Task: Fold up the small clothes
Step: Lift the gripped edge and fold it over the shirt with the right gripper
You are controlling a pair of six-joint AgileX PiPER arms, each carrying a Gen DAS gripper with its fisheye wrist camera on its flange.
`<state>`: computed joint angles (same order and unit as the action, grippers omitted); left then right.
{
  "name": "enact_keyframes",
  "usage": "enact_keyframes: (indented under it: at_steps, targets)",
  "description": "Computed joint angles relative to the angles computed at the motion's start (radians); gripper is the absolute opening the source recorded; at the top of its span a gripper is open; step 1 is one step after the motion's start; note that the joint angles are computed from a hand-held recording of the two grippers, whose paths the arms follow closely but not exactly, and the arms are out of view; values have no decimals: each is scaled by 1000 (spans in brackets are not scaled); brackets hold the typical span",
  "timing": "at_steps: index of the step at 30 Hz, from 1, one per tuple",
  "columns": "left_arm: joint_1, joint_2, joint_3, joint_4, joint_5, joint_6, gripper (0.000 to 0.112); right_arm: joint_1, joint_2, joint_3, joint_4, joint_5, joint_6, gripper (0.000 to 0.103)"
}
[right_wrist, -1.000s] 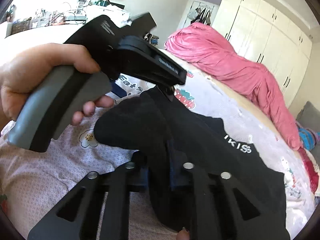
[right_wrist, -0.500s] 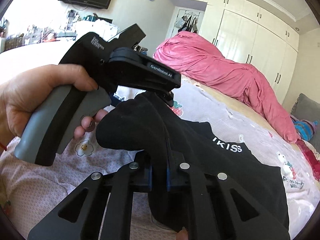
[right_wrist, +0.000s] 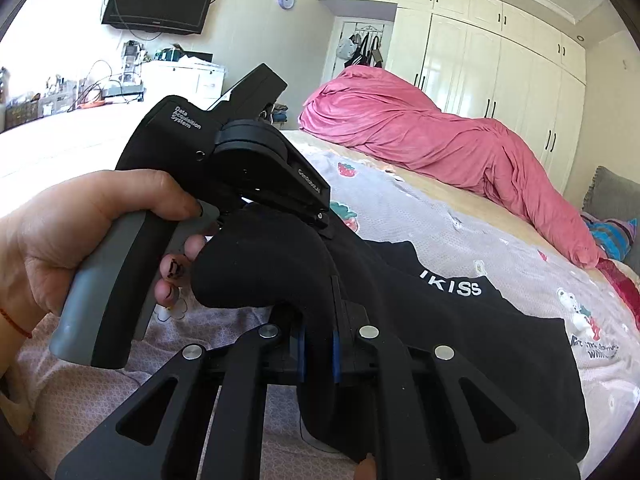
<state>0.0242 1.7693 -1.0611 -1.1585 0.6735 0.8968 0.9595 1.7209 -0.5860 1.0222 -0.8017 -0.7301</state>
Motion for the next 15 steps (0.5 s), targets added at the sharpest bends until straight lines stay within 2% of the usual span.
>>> enact_keyframes:
  at_steps: [11, 15]
  targets:
    - [-50, -78, 53, -37, -60, 17, 12, 8, -49, 60, -4, -34, 79, 8]
    - [-85, -111, 74, -50, -98, -23, 12, -2, -100, 88, 12, -17, 75, 8]
